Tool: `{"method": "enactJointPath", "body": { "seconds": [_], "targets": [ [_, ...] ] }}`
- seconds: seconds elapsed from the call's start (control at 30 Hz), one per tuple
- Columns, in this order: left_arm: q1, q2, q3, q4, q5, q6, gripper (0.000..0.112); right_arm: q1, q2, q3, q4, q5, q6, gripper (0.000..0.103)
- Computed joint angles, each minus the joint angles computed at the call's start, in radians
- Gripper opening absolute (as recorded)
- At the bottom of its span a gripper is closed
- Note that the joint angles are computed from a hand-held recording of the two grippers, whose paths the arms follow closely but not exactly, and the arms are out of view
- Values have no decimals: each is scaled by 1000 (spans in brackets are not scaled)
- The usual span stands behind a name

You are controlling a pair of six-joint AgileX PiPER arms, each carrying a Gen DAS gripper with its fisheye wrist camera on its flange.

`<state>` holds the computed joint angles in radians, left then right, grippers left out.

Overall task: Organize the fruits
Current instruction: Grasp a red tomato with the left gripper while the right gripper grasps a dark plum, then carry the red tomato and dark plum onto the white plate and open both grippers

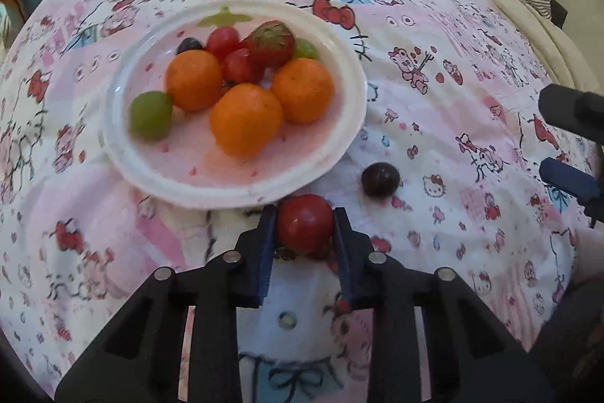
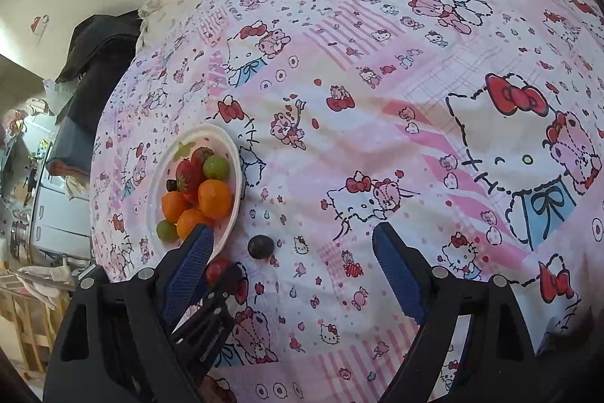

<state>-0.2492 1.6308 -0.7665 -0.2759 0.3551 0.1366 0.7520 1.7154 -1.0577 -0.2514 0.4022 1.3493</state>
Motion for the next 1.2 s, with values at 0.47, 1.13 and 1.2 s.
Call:
{"method": "enactJointPath", "body": {
  "seconds": [0.47, 1.13, 1.2],
  "targets": [
    [436, -255, -102, -105, 388, 322, 25, -20, 58, -49, 235, 0, -251, 89],
    [561, -257, -163, -177, 428, 422, 25, 80, 528, -669, 117, 445, -527, 49],
    [549, -262, -162, -180, 425, 426, 25, 92, 556, -708, 75, 478, -525, 45]
  ]
}}
